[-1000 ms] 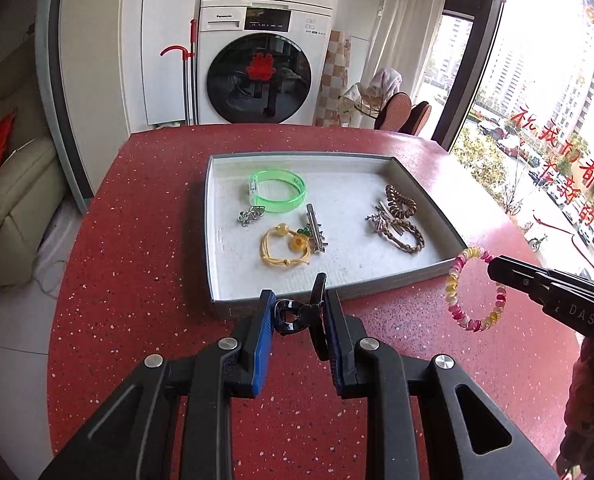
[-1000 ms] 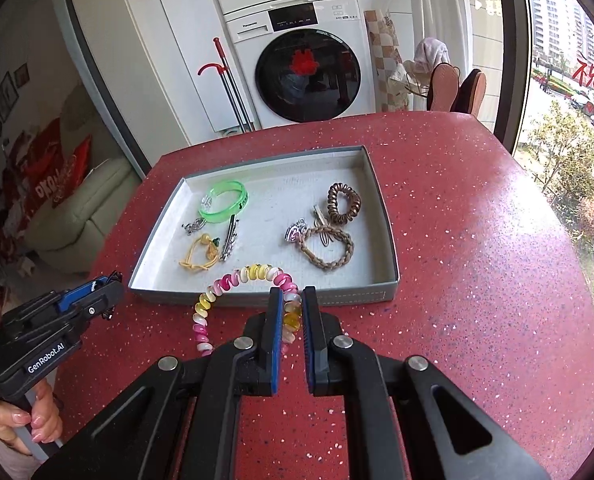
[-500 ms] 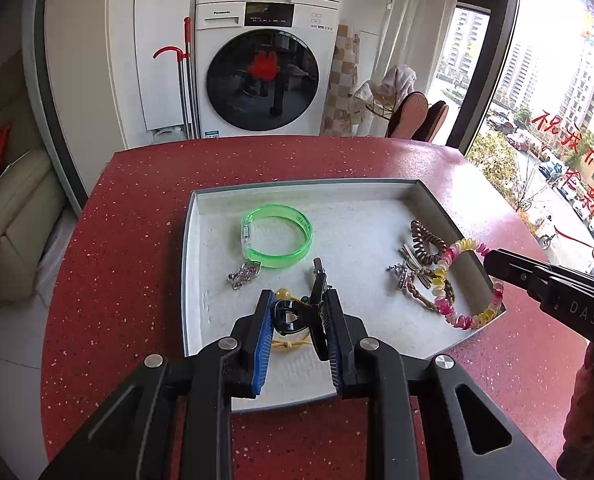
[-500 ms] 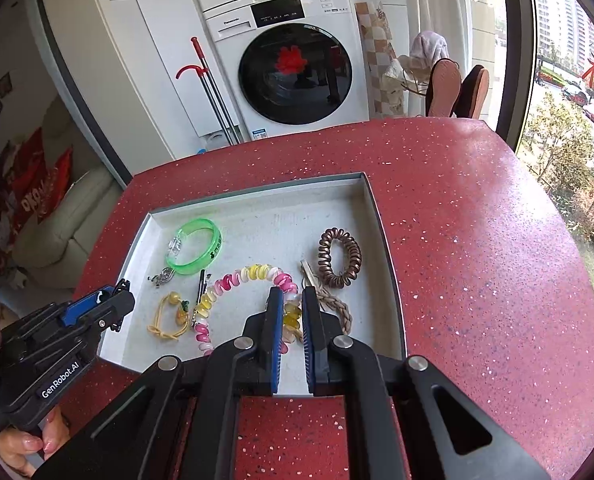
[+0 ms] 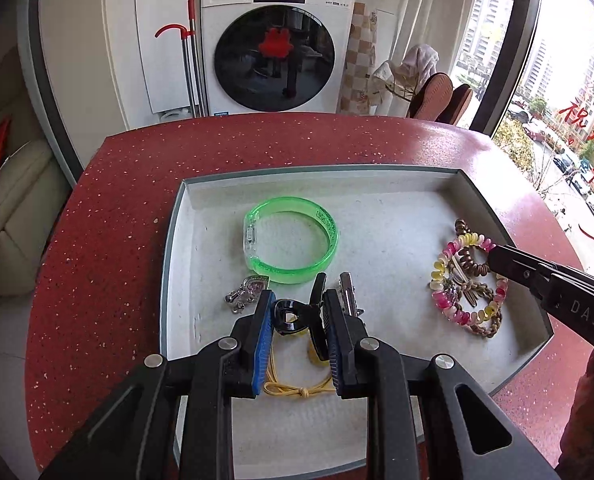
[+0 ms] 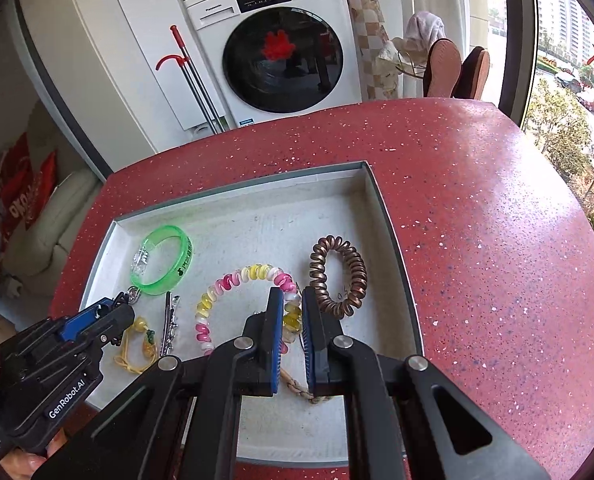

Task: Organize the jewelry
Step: 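Lower the beaded bracelet into the tray and open the right tool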

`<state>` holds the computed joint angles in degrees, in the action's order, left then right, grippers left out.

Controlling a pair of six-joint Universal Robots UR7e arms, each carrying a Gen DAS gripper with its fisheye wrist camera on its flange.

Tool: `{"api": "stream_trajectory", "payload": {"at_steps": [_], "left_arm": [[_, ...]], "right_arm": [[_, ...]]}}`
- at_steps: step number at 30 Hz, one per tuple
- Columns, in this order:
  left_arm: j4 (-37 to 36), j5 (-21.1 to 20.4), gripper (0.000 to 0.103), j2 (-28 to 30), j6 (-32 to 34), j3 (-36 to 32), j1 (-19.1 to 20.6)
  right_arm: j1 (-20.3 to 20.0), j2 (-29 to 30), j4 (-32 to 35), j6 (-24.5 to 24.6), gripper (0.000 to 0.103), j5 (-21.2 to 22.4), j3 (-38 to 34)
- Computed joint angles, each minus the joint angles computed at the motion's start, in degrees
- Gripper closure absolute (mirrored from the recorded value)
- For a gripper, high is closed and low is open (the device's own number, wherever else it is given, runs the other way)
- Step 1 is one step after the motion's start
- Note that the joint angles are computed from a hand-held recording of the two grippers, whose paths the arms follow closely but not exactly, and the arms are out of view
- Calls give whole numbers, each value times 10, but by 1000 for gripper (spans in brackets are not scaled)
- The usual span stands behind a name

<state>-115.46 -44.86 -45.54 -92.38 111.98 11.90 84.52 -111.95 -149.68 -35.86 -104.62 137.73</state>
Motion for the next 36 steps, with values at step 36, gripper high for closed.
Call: {"api": "stream_trajectory", "payload": {"at_steps": [36], "left_arm": [[46, -4, 60, 34, 10, -32, 7]], "right_arm": [[-27, -21, 11, -5, 60, 16, 17]]}}
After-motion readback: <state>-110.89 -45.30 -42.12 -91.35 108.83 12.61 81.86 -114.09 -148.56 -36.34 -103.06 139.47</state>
